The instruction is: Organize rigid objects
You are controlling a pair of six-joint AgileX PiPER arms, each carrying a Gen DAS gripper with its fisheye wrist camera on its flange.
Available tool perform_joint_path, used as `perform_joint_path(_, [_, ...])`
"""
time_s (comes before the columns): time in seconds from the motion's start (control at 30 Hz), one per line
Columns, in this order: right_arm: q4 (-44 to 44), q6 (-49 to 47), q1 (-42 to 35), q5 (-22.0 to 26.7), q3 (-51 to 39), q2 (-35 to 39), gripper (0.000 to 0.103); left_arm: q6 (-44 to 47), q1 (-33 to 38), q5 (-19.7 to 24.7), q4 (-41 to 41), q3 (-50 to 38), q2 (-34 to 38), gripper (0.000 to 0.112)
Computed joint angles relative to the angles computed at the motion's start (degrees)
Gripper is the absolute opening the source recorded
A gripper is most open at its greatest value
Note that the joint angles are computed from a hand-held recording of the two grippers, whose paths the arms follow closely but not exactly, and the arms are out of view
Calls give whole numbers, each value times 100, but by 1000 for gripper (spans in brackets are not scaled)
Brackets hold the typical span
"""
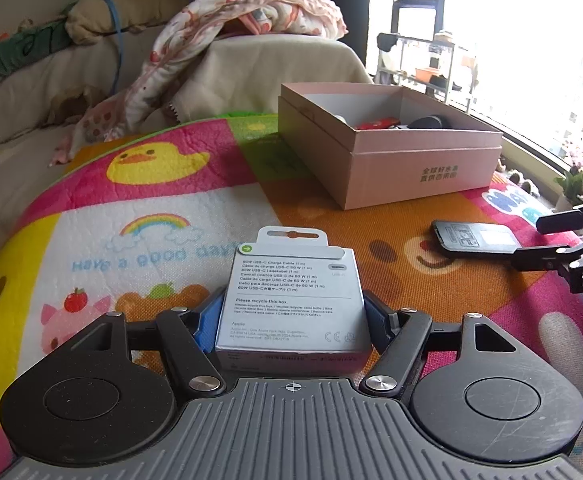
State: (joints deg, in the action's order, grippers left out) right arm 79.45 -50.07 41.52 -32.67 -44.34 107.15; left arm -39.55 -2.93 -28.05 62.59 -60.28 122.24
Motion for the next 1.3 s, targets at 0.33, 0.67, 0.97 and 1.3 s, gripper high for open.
perform_joint_path(0.33, [-77,700,13,361,-164,123,99,96,-27,22,-97,30,-16,75])
perform_joint_path(0.67, [874,-358,-12,498,-449,172,103,319,-16,-37,-295,131,-44,75])
perform_joint_path(0.97, [871,-578,-12,292,-347,115,102,333,-12,-44,-304,139,-44,75])
perform_joint_path(1.3, [1375,-115,-52,158,-700,226,89,331,-5,-51,-299,150,-53,75])
